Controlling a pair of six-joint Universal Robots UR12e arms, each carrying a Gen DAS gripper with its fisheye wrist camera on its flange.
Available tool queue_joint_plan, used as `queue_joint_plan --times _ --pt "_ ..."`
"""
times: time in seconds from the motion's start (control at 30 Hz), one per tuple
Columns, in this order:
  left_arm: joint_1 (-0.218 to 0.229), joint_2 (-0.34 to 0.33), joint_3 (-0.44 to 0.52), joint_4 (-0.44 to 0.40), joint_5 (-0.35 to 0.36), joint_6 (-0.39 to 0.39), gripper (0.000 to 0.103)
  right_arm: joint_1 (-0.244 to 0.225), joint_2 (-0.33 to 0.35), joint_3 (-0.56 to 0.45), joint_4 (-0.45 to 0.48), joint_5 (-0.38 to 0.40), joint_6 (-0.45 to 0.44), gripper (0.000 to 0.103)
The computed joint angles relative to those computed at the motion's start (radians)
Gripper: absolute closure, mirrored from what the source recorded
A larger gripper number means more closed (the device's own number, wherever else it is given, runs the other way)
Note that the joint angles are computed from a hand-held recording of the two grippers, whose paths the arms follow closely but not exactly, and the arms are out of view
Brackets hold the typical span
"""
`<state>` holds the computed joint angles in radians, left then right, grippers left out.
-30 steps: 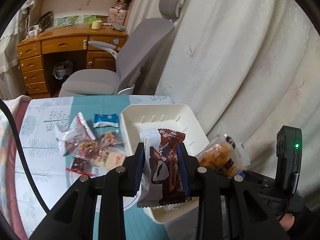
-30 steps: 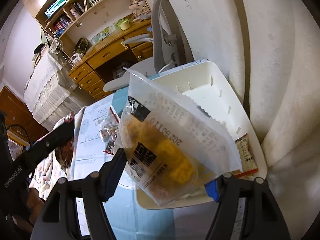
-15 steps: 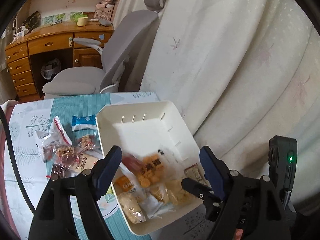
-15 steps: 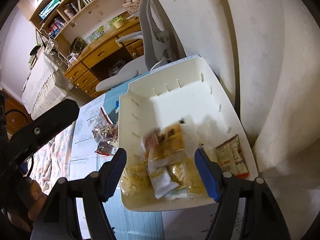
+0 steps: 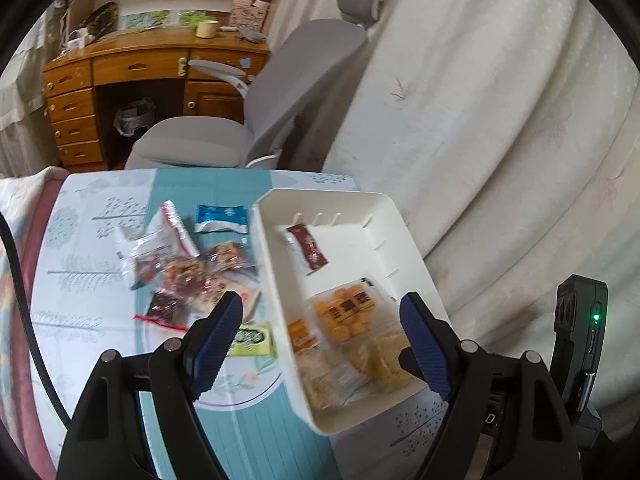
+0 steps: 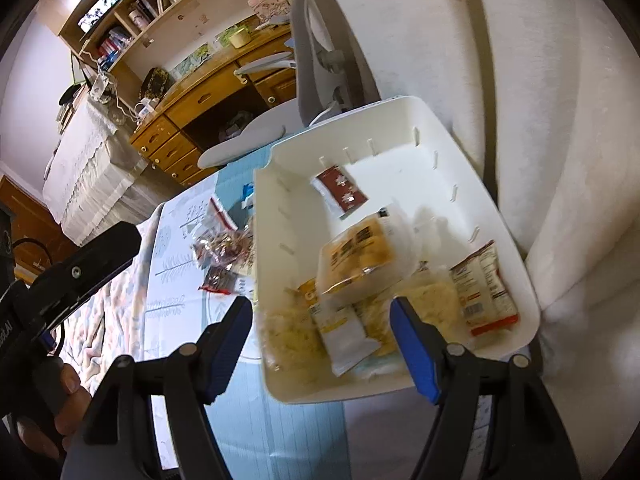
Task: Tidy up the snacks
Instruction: 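Withdraw both tools from the tray back over the remaining snacks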
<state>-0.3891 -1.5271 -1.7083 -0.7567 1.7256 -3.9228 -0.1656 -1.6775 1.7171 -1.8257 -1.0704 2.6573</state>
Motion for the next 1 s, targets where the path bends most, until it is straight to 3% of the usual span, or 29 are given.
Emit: queue_joint_plan --times 0.23,0.37,0.57,0.73,1.0 --pt "0.043 0.104 -0.091 -0.037 -0.040 -0.026 0.023 0.051 -0.056 0.048 -0.008 -0.026 0.041 0.030" --pt "0.079 0.162 -0.131 -0.074 -0.069 -0.004 0.022 0.087 -0.089 0.078 -0.022 -0.045 0.086 0.030" --pt "0.156 0.250 -0.186 -0.152 -0.155 0.067 0.021 0.146 -0.131 0.130 -0.071 -0.077 0.190 0.027" --pt "0.251 0.314 -0.225 -0.218 -0.275 0.122 0.021 0.201 -0.149 0.167 -0.127 -0.108 0.299 0.026" --pt "0.363 0.306 -0.195 -0.414 -0.356 0.310 0.021 0.278 -0.149 0.196 -0.201 -0.185 0.396 0.023"
